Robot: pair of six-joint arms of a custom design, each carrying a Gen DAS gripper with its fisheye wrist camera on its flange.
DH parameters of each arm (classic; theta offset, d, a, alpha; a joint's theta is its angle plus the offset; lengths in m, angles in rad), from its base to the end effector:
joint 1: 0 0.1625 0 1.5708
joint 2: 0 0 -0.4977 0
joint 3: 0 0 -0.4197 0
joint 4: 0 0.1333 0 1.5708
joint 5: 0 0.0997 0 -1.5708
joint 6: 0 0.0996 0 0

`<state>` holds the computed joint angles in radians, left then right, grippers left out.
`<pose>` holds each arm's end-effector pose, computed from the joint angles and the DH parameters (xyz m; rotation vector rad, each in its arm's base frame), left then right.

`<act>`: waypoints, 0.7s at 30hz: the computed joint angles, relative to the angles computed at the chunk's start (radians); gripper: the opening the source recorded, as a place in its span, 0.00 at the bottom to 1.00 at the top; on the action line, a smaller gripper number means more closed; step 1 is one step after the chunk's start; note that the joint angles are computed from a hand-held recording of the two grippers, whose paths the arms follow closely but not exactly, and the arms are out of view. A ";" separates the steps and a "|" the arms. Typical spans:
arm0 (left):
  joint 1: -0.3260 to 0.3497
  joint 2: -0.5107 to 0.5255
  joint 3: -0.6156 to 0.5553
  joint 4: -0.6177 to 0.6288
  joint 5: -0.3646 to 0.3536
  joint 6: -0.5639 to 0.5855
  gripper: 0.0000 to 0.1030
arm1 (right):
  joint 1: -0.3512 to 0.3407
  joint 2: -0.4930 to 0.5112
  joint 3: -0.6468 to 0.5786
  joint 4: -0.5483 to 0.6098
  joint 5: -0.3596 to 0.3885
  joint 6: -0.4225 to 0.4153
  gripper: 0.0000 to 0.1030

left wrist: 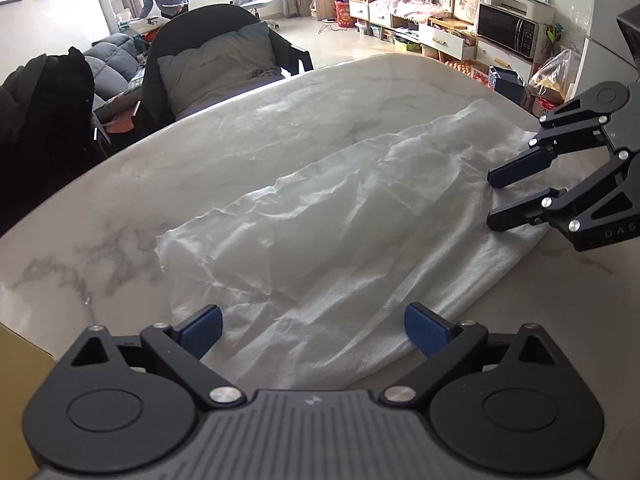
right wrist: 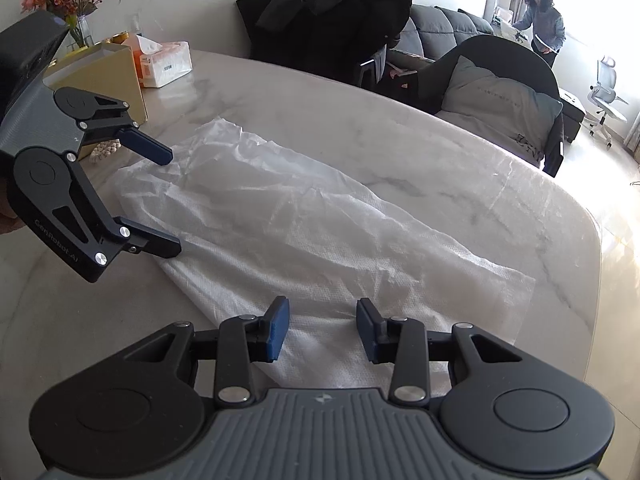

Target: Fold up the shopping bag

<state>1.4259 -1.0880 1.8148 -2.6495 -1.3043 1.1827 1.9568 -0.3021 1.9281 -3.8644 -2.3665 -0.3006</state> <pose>0.0609 -0.6874 0.2686 1.6298 2.1891 -0.2399 0.2735 -0.5079 -0.1015 0.4492 -2.2322 0.8210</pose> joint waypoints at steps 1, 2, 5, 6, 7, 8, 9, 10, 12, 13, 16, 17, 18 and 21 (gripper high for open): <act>0.004 0.001 -0.006 0.000 0.002 -0.008 0.96 | 0.000 0.001 0.000 -0.004 0.001 -0.003 0.39; 0.007 0.002 -0.012 0.001 0.003 -0.016 0.96 | -0.001 0.001 0.000 -0.006 0.002 -0.004 0.39; 0.023 0.002 -0.022 -0.016 -0.011 -0.015 0.98 | -0.001 0.002 0.001 -0.013 0.004 -0.010 0.39; 0.027 0.003 -0.026 -0.014 -0.015 -0.022 0.98 | -0.002 0.003 0.002 -0.015 0.005 -0.012 0.39; 0.031 0.003 -0.031 -0.010 -0.016 -0.038 0.98 | -0.002 0.003 0.002 -0.018 0.006 -0.014 0.40; 0.034 0.002 -0.032 -0.012 -0.016 -0.048 0.98 | -0.002 0.003 0.003 -0.021 0.007 -0.015 0.39; 0.036 0.000 -0.031 -0.018 -0.015 -0.050 0.98 | -0.002 0.004 0.003 -0.024 0.007 -0.017 0.40; 0.038 -0.003 -0.028 -0.028 -0.014 -0.048 0.98 | -0.003 0.004 0.003 -0.026 0.008 -0.019 0.40; 0.040 -0.009 -0.020 -0.052 -0.008 -0.043 0.98 | -0.003 0.005 0.004 -0.032 0.010 -0.023 0.40; 0.041 -0.011 -0.016 -0.063 -0.002 -0.045 0.98 | -0.004 0.005 0.005 -0.034 0.011 -0.025 0.40; 0.042 -0.018 -0.004 -0.100 0.017 -0.045 0.98 | -0.005 0.004 0.005 -0.036 0.014 -0.029 0.40; 0.042 -0.020 -0.001 -0.113 0.022 -0.039 0.98 | -0.005 0.004 0.007 -0.035 0.014 -0.030 0.40; 0.042 -0.022 0.003 -0.126 0.026 -0.033 0.98 | -0.005 0.003 0.008 -0.035 0.015 -0.031 0.40; 0.037 -0.021 0.010 -0.167 0.050 -0.029 0.99 | -0.006 0.001 0.010 -0.034 0.017 -0.033 0.40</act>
